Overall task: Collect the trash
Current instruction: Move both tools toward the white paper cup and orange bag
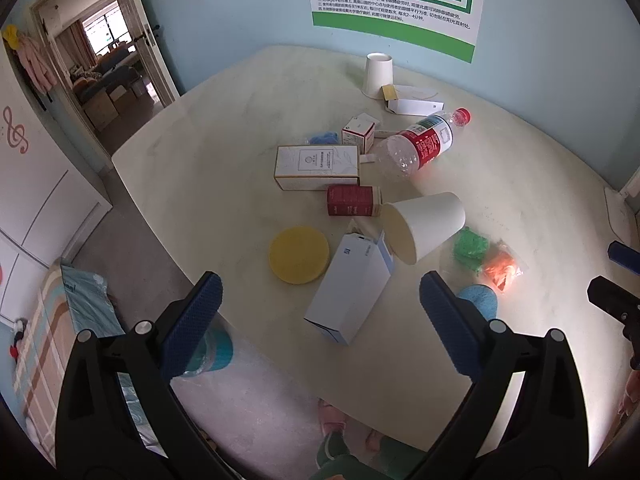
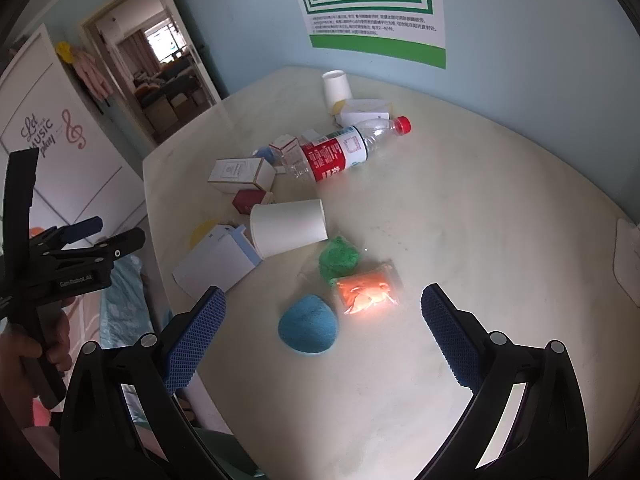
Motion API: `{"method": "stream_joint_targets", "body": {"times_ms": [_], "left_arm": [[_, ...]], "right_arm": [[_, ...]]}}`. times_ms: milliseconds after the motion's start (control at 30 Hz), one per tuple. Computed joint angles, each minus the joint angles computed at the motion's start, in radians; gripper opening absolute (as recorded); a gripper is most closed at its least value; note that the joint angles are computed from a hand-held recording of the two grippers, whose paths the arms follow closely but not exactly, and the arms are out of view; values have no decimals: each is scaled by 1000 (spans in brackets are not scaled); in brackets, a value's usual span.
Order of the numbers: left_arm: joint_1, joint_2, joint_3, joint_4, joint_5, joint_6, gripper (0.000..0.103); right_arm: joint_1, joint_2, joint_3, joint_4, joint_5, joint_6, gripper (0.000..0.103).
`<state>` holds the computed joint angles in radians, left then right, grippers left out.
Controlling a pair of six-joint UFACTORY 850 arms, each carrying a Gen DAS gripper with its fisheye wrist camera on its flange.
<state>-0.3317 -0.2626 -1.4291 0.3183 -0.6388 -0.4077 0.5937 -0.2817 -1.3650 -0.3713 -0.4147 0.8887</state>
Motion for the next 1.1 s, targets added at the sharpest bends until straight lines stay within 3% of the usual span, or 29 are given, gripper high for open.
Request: {"method": "stream_joint_targets", "body": {"times_ms": [300,700,1100], "left_arm": [[-20,-15,-1,-9,-28,-4,97],[-43,-54,-13,-112,-33,153,97],[-55,-123,-77,-122,-69,188,97]], "right_arm": [[-24,-1,22,85,9,-85,97],[-41,-22,36,134,1,-147,97],[-76,-68,18,268,8,-281,97]]}}
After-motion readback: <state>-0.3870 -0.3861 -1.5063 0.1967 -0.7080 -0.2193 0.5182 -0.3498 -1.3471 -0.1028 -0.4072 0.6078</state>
